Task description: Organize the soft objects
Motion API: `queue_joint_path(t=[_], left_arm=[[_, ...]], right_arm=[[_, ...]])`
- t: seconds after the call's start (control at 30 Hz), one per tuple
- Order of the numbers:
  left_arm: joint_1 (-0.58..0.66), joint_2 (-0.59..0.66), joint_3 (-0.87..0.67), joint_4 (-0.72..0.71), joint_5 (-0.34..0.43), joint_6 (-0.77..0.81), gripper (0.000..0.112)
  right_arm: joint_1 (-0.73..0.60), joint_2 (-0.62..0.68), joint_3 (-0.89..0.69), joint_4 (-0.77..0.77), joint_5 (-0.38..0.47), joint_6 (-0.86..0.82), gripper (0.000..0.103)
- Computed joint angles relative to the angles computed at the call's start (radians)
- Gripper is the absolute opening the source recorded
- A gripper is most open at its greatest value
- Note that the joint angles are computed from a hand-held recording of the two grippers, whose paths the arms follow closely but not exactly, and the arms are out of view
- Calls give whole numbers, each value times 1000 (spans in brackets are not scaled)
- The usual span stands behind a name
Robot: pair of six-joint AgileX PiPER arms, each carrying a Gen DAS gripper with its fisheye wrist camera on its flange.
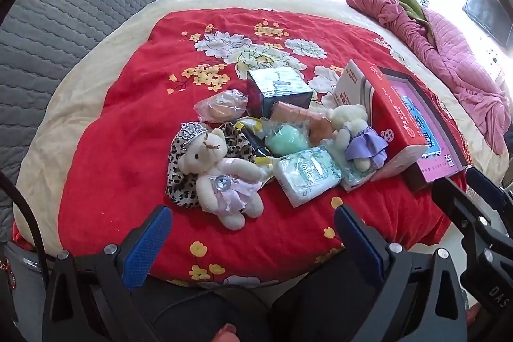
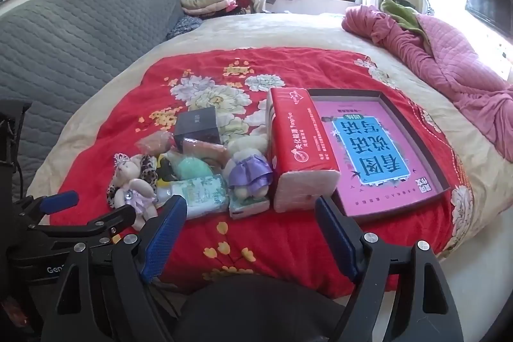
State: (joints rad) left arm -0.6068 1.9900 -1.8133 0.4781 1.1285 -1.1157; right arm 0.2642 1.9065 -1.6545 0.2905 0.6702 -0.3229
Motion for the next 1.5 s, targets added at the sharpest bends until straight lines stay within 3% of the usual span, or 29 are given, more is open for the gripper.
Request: queue_joint_path(t=[1.5], left_arm=[[4, 5, -6, 10, -5, -10, 102]], right_arm=[[4, -2, 6, -46, 6, 34, 83]])
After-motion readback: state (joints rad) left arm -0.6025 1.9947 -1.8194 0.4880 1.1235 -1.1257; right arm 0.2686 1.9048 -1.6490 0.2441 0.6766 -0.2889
